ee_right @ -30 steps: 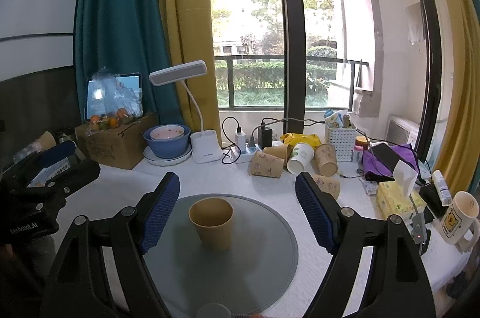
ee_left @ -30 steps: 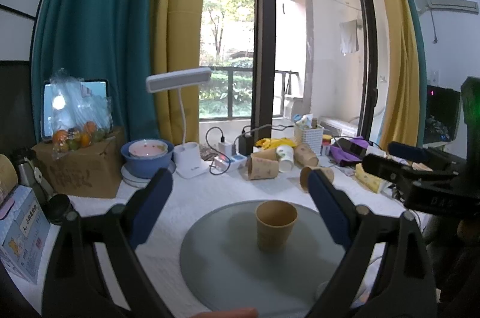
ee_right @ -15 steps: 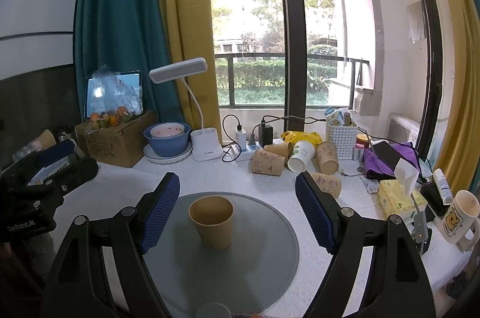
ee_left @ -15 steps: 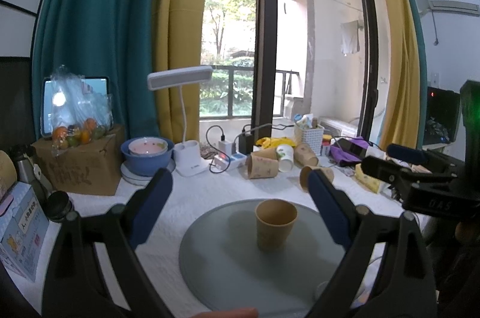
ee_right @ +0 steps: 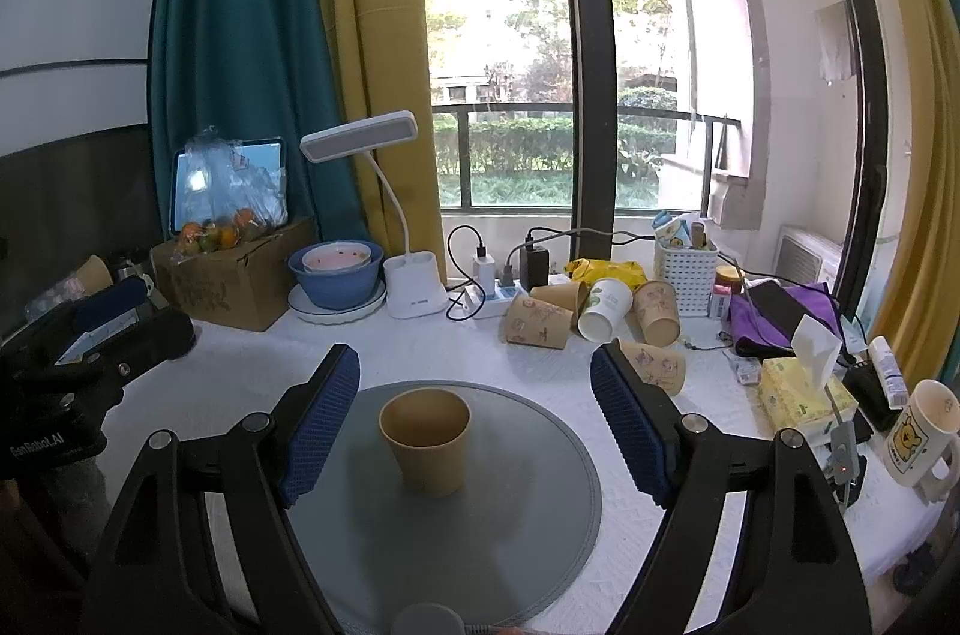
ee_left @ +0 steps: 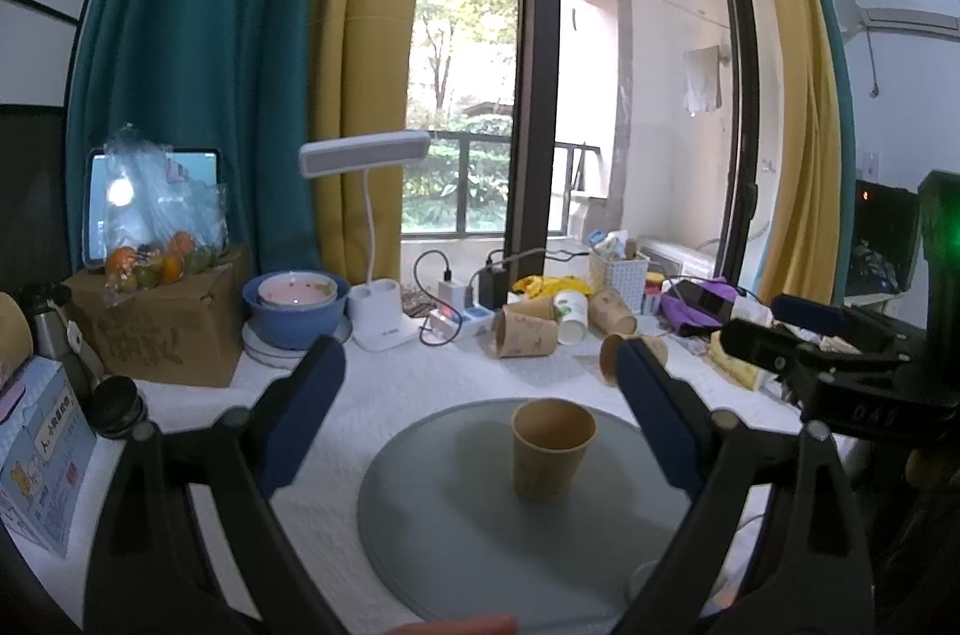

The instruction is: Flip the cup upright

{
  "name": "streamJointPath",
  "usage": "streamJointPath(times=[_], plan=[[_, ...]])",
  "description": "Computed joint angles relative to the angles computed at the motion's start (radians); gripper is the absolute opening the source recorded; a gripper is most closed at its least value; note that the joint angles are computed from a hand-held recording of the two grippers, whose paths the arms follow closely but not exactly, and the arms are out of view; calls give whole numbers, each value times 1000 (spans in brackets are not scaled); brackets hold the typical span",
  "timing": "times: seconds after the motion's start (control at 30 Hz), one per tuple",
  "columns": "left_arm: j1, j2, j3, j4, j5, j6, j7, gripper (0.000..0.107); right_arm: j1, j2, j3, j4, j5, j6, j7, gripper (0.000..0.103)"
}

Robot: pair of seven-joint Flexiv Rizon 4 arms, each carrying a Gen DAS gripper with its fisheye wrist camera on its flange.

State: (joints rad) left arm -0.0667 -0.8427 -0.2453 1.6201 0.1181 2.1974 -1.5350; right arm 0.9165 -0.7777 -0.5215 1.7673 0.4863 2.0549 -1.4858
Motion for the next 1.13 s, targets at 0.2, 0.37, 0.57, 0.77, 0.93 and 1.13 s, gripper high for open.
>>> streamJointPath(times=[0.2,0.37,0.57,0.77,0.93,1.13], plan=[[1,-1,-1,-1,2,-1,-2,93,2,-2,-3,-2,2,-3,1,82],[3,1,-1,-2,3,-3,-2,93,4,-2,-2,0,2,-1,1,82],[4,1,-2,-1,5,-3,-4,93,4,-1,-2,0,1,-2,3,82],[4,0,-3,-3,5,-4,-5,93,6,-2,-6,0,2,-3,3,82],[0,-1,-1,0,4,-4,-4,93,6,-2,-6,0,1,-4,4,82],[-17,-6,12,14,-16,43,-13,93,5,-4,-4,-2,-2,-5,5,82]])
